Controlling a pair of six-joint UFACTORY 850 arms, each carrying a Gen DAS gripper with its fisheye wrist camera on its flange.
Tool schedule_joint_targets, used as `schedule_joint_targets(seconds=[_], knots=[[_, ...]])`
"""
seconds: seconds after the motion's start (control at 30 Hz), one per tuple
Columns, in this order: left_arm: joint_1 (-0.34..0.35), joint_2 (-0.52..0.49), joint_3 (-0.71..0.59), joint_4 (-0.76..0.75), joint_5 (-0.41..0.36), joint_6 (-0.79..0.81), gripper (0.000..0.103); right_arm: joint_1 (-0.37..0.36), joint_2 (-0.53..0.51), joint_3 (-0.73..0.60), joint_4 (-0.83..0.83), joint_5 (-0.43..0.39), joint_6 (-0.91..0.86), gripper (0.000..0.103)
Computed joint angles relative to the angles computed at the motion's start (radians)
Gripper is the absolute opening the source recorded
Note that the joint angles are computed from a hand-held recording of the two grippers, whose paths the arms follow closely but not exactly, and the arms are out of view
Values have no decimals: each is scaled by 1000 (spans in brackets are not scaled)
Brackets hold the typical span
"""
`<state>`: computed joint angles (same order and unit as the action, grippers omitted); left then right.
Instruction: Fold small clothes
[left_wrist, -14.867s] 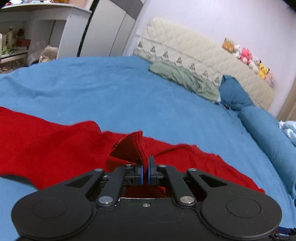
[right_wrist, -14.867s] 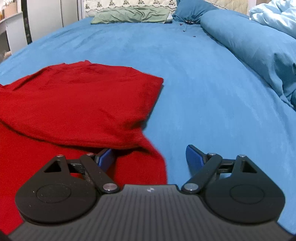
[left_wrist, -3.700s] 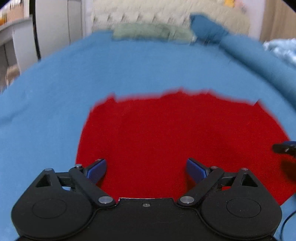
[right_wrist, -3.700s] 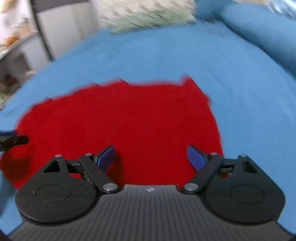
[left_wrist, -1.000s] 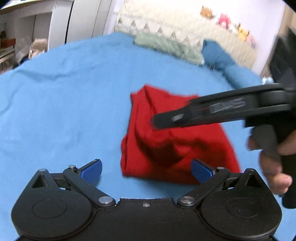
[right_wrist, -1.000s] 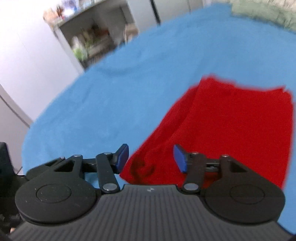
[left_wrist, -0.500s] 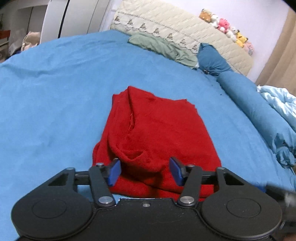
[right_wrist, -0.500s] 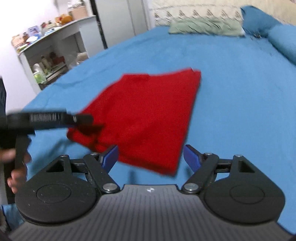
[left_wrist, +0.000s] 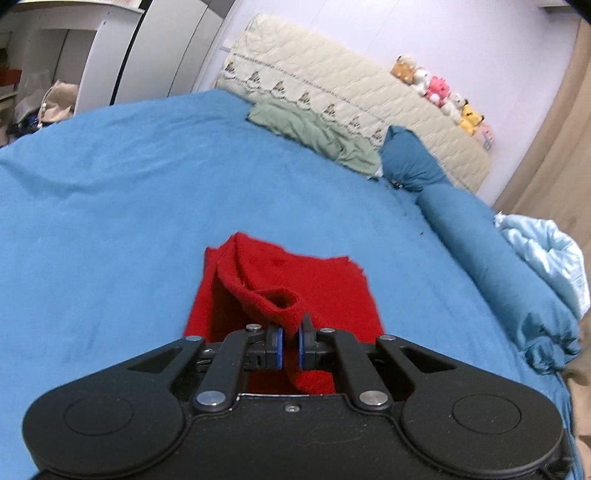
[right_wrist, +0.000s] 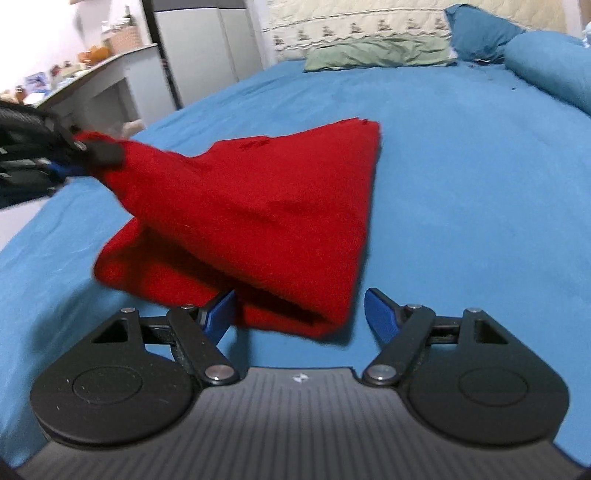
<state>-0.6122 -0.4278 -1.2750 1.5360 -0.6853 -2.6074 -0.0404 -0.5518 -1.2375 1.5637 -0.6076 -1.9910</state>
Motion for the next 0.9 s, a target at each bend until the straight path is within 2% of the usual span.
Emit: schedule_joint_targets(seconds=[0.03, 0.1, 0.13, 0.2, 0.27, 0.37, 0.43, 0.5, 0.57, 0.6, 0.63, 0.7, 0.73, 0.77, 0.9], knots=[[0, 0, -3, -1, -6, 7, 7, 9, -1, -2, 16, 28, 10, 82], [-1, 7, 4, -3, -19, 13, 7, 24, -5, -22, 14, 99, 93, 50], [-4, 14, 12, -2, -32, 10, 7, 21, -10, -40, -25, 113, 183, 47], [-13, 38, 49, 17, -42, -7, 7, -4, -13, -55, -33, 60, 258, 42], [-22, 38, 70, -12, -45, 25, 7, -17, -2, -45, -15, 36, 192, 42], [-12, -4, 80, -131, 20, 88, 7, -11, -29, -65, -124, 62, 196, 42], [-12, -24, 101, -147, 47, 61, 9, -16, -33, -57, -97, 50, 114, 42], [-16, -25, 117, -117, 41, 25, 14, -14, -28, -59, -119, 54, 99, 42], [-24, -25, 102, -157, 13, 100, 19, -20, -36, -79, -164, 45, 127, 43], [-32, -29, 90, -186, -14, 152, 27, -24, -37, -83, -179, 37, 136, 45], [-42, -46, 64, -251, -59, 247, 45, -28, -42, -91, -190, 30, 144, 46], [-56, -80, 18, -337, -137, 377, 56, -32, -46, -98, -218, 13, 159, 50], [-55, -81, 21, -338, -132, 379, 56, -37, -45, -99, -231, 4, 159, 52], [-52, -80, 24, -339, -123, 373, 56, -42, -43, -100, -248, -3, 161, 59], [-35, -77, 23, -378, -102, 395, 56, -61, -27, -98, -321, -12, 176, 76]])
